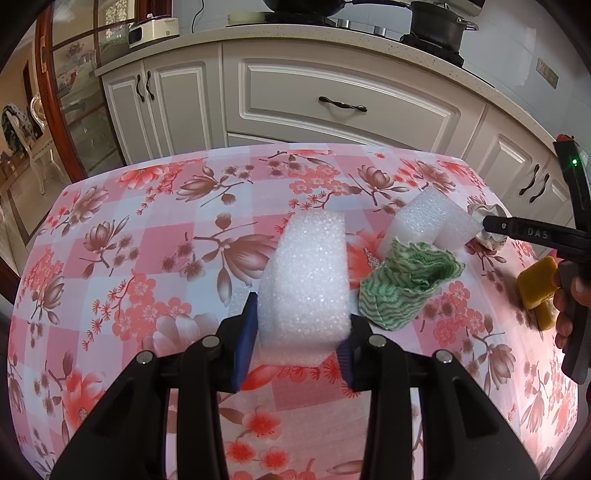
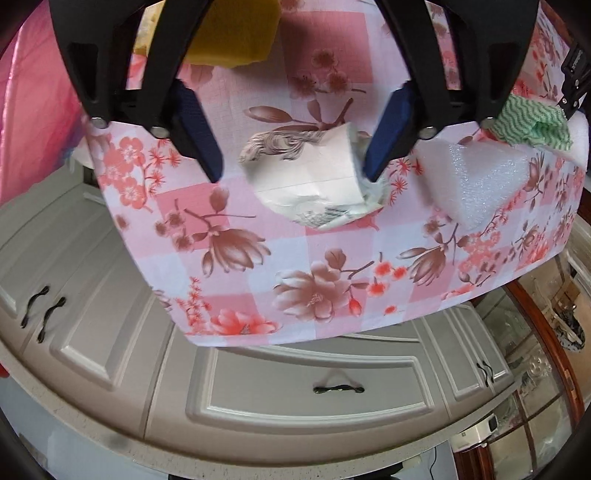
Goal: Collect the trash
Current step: 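Grasp the crumpled paper cup with the right gripper while the left gripper grasps a white foam block, then carry the crumpled cup and foam block over the pink wastebasket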
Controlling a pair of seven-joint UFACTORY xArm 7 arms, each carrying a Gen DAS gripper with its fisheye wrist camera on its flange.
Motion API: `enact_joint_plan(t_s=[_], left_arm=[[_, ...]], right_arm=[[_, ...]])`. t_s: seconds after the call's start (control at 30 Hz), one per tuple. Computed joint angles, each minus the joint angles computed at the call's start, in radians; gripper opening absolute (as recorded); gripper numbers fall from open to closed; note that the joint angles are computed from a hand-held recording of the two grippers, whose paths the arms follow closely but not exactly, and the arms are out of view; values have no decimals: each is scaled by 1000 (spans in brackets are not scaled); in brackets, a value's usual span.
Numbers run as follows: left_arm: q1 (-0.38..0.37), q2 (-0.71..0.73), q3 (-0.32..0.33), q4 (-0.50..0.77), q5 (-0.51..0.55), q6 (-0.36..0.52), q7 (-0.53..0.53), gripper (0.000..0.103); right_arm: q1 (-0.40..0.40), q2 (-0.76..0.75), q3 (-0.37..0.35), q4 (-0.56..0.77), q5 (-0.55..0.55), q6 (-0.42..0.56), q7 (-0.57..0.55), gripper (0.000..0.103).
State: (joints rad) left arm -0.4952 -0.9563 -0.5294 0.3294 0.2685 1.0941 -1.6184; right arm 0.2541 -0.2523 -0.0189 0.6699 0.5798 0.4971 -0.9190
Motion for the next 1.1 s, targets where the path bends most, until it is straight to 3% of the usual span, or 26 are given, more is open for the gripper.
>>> enact_joint_plan(t_s=[0.43,1.1], left_arm=[[-4,2,-21,26,10,35,-16,37],[21,41,-80,172,71,170,-15,37]], right_arm=[[34,-74,-52,-30,91,3,-129,27],[-10,-236,-145,-58,155,151,-246,25]])
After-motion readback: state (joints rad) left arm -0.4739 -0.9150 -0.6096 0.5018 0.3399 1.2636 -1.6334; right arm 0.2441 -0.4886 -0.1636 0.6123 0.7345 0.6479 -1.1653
